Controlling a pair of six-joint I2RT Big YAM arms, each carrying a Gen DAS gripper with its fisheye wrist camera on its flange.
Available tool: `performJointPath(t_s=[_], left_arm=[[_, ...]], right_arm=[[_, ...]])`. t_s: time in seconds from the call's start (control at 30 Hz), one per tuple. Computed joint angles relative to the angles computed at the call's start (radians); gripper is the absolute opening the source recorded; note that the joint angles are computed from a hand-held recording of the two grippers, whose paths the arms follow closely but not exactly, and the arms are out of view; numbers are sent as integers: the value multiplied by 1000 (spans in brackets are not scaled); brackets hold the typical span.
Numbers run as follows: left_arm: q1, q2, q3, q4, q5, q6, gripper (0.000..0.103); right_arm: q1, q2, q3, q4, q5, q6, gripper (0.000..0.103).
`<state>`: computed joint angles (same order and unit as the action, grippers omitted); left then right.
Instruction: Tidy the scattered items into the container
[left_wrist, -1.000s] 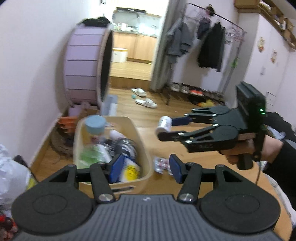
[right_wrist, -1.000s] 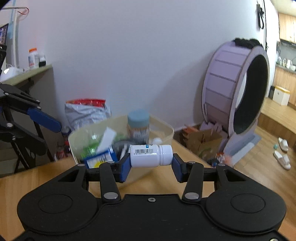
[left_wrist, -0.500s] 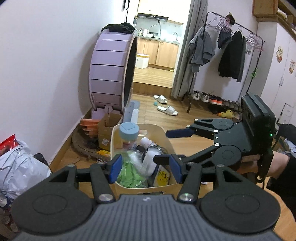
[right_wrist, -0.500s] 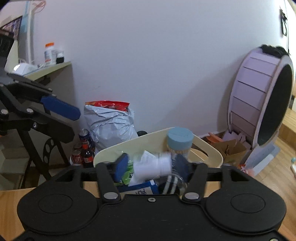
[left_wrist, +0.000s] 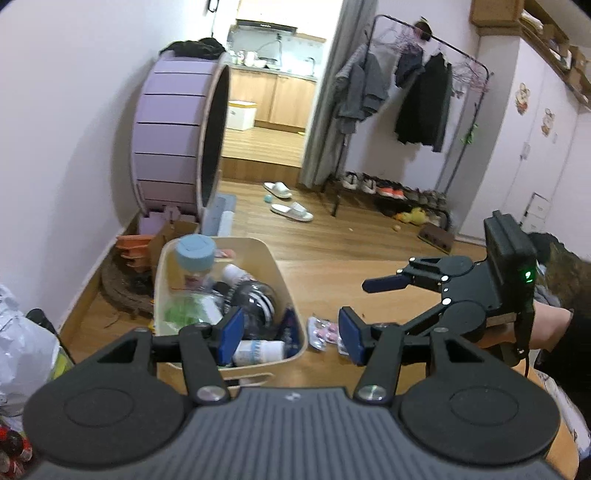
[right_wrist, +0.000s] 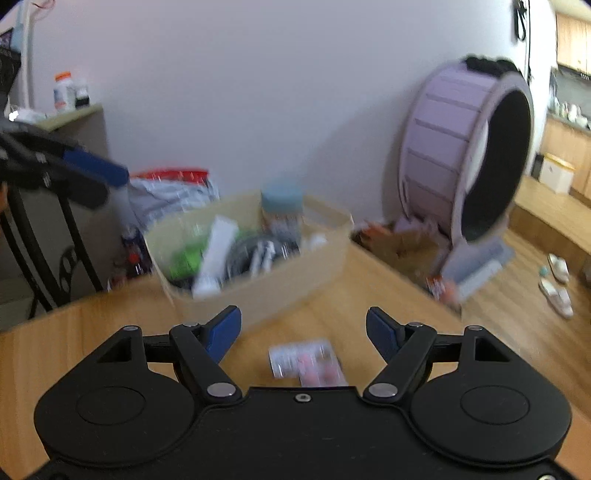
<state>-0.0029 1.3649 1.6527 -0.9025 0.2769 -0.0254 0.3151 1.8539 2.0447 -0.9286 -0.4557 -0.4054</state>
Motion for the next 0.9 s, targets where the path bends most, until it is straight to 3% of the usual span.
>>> performJointPath(t_s=[0.27, 0.4, 0.57, 0.77, 0.83, 0.9], left_arm=[[-26, 28, -12, -15, 24, 32, 56], [-39, 28, -18, -12, 43, 55, 56], [-46, 24, -24, 3, 73, 52, 56], [-43, 26, -24, 0, 73, 57, 56], [-42, 21, -30, 3, 71, 50, 56], [-40, 19, -32, 7, 69, 43, 56]], right_arm=[[-10, -10, -72, -19, 36, -6, 75], [-14, -20, -101, -11, 34, -17, 82], [-8, 10, -72, -45, 58, -67, 82], [-19, 25, -67, -37, 6, -64, 82], [-22, 24, -71, -26, -2, -61, 74], [-27, 25, -67, -23, -13, -46, 57]])
